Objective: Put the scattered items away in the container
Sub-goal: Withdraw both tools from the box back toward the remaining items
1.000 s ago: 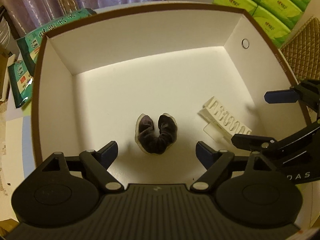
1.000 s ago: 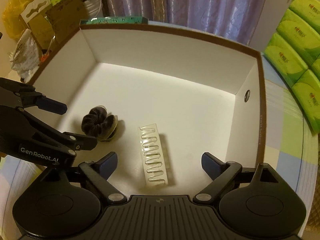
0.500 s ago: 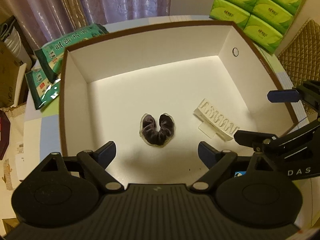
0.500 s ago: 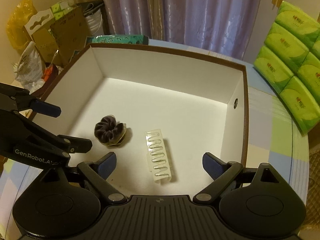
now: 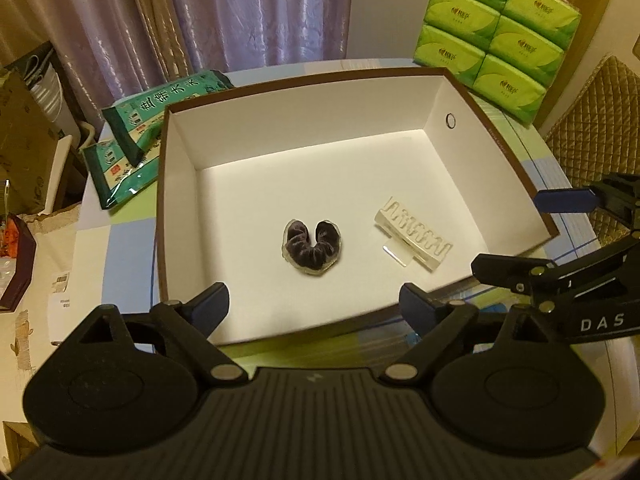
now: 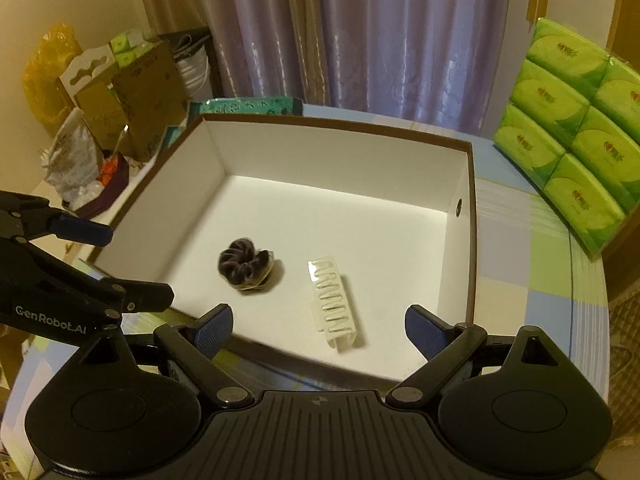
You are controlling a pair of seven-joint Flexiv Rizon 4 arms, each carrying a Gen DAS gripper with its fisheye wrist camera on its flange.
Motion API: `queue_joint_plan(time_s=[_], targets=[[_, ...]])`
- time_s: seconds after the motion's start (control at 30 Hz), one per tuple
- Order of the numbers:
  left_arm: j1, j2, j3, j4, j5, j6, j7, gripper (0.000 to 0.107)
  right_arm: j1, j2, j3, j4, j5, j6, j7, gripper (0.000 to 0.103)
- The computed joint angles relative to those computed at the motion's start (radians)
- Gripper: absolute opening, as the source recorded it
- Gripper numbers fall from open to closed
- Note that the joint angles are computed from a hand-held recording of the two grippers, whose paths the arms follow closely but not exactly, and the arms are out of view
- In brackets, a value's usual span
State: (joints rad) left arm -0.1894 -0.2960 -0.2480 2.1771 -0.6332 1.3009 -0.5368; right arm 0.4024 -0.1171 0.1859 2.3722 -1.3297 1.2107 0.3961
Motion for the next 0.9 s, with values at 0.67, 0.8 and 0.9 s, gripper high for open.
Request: queue_joint_plan(time_s=[0.67, 0.8, 0.9], targets=[[-0.125, 0.214, 0.081, 0.217, -0.384, 0.022, 0.257, 0.092, 0.065, 0.135, 0.096, 0.075, -0.037, -0.122, 0.212, 0.09], [-0.156, 0.253, 0.111, 0.254, -0.439, 0.018, 0.284, 0.092, 0.084, 0.154, 0.112, 0.088, -0.043, -0.139, 0.252, 0.09], [-0.176, 0.281, 0.13, 0.279, -0.479, 0.018, 0.303, 0.092, 0.107, 0.163, 0.132, 0.093, -0.022, -0.174, 0.263, 0.09]])
